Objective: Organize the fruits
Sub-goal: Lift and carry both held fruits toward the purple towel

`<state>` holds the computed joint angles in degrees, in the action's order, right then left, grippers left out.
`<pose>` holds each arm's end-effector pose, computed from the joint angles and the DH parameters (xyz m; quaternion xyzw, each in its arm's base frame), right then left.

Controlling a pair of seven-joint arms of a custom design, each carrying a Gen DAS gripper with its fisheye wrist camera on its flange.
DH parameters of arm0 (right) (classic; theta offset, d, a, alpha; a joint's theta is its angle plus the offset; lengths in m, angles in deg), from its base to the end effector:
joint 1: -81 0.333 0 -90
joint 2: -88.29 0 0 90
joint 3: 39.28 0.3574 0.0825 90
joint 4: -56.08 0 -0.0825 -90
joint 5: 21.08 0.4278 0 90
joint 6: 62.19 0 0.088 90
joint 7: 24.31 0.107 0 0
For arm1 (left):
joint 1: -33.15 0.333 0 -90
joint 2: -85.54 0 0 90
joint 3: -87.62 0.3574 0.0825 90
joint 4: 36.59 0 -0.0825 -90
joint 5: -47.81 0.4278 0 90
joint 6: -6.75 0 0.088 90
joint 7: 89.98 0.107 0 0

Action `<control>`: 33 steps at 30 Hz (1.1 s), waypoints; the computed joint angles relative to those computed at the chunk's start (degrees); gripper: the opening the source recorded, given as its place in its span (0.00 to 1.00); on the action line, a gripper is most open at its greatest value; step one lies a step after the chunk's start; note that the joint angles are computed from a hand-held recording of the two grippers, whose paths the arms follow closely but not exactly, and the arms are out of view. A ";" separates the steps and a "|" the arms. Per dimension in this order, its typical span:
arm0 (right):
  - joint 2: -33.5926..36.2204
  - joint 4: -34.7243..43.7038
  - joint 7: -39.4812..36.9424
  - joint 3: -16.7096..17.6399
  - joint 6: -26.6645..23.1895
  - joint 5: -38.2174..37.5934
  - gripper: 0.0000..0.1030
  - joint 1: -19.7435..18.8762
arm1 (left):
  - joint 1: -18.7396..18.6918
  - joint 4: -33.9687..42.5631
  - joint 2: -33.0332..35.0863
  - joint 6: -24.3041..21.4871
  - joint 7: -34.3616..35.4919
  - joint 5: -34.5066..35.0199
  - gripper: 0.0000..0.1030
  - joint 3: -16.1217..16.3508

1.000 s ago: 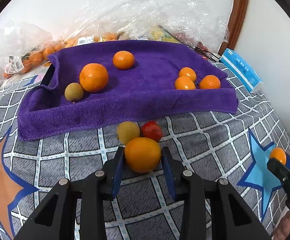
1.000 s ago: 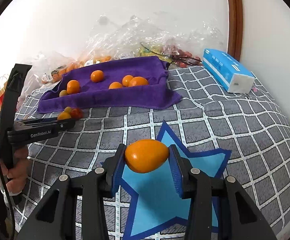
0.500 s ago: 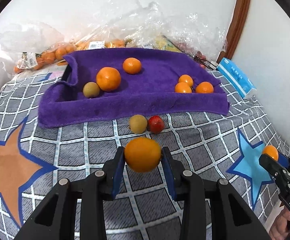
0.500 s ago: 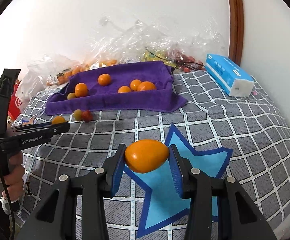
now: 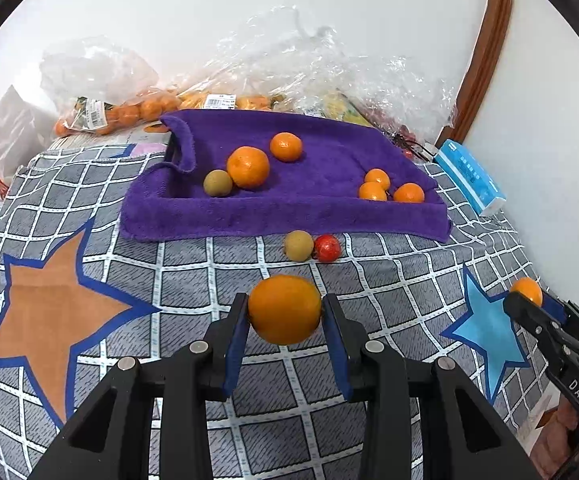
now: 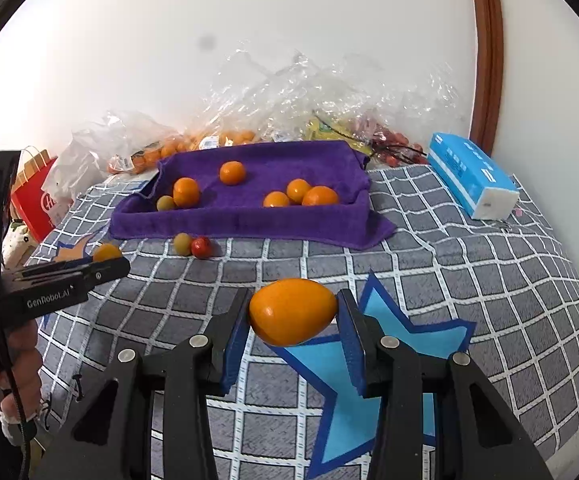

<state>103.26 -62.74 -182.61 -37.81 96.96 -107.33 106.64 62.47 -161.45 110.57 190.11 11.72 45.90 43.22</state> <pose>0.5452 0.3280 0.3320 -0.6020 0.6859 -0.2749 0.3026 0.6347 -0.1368 0.3262 -0.5620 0.7417 -0.3411 0.1332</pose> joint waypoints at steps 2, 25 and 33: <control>0.13 0.50 -0.62 0.07 -0.43 0.26 0.41 0.15 | 1.04 -0.21 -0.05 0.04 -0.07 -0.11 0.34 -0.77; 0.71 4.78 -7.56 -1.56 1.34 7.17 0.41 0.97 | 7.71 0.50 -1.47 -2.54 1.39 -2.79 0.34 -6.77; -0.40 5.75 -12.68 -2.04 1.11 11.82 0.41 0.36 | 6.22 2.96 -3.39 -5.22 5.32 -8.45 0.34 -6.53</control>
<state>102.86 -56.99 -195.29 -39.85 98.07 -95.51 106.99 68.69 -158.48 107.17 184.89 17.04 37.45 36.68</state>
